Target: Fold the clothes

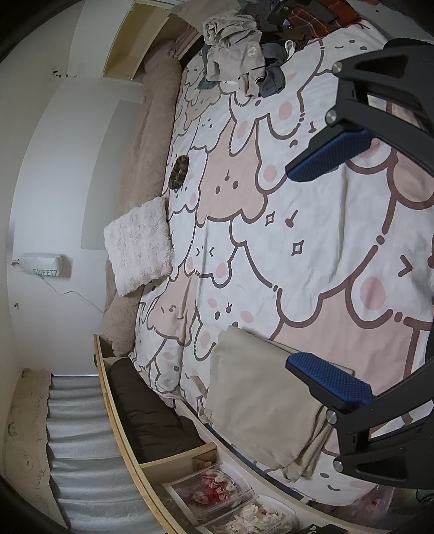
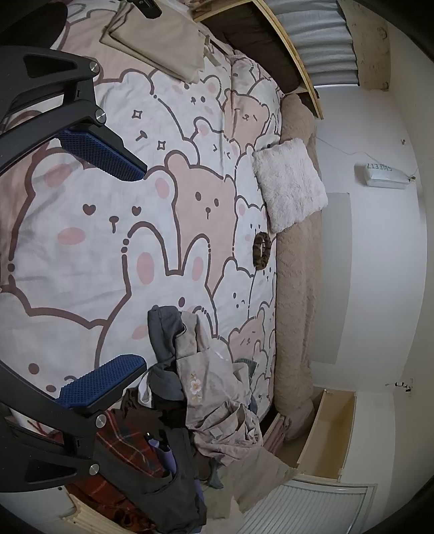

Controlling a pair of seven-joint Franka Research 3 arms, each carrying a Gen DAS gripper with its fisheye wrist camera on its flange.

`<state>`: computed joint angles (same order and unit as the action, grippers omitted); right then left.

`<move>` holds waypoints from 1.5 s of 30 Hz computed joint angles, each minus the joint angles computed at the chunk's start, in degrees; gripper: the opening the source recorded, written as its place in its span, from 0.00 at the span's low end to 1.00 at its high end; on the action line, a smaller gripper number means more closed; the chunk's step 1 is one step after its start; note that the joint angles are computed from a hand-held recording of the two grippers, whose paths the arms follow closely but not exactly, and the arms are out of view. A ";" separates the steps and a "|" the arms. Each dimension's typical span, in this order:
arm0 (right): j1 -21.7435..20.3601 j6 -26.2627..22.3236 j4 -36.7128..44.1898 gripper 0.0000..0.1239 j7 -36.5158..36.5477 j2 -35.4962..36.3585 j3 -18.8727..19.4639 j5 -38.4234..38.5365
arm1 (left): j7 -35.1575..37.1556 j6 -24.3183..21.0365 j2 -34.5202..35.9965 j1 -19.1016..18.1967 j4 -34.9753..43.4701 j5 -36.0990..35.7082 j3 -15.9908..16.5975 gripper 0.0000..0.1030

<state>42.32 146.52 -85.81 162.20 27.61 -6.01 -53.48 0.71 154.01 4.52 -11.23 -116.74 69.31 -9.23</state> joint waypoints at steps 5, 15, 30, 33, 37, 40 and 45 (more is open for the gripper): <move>0.21 -0.14 0.06 0.83 0.10 -0.13 0.04 -0.12 | 0.18 -0.21 -0.03 0.04 -0.06 0.03 0.07 1.00; 0.48 -1.10 0.31 0.83 0.24 0.21 0.01 -0.09 | 0.59 -1.01 -0.11 -0.18 0.00 -0.59 -0.17 1.00; 0.00 -1.31 -0.42 0.83 -0.15 -0.43 0.52 0.16 | 1.75 -0.33 -0.56 0.00 -0.49 -1.48 -0.24 1.00; -0.14 -1.28 -0.23 0.83 -0.60 -0.34 0.64 0.38 | 1.83 -0.47 -0.53 -0.03 -0.46 -1.49 -0.29 1.00; -0.16 -1.45 0.32 0.83 -1.72 0.01 0.62 0.76 | 1.94 -0.65 -0.50 -0.10 -0.43 -1.50 -0.33 1.00; -0.07 -1.11 0.40 0.83 -1.65 0.17 0.47 0.86 | 2.01 -0.79 -0.48 -0.16 -0.40 -1.49 -0.36 1.00; -0.09 -1.13 0.27 0.83 -2.40 0.33 0.44 1.64 | 1.64 -0.63 -0.52 -0.16 -0.48 -1.29 -0.34 1.00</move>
<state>42.23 145.40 -85.54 159.80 27.94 -5.56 -51.83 2.35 153.38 4.00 -11.39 -117.22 68.02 -9.57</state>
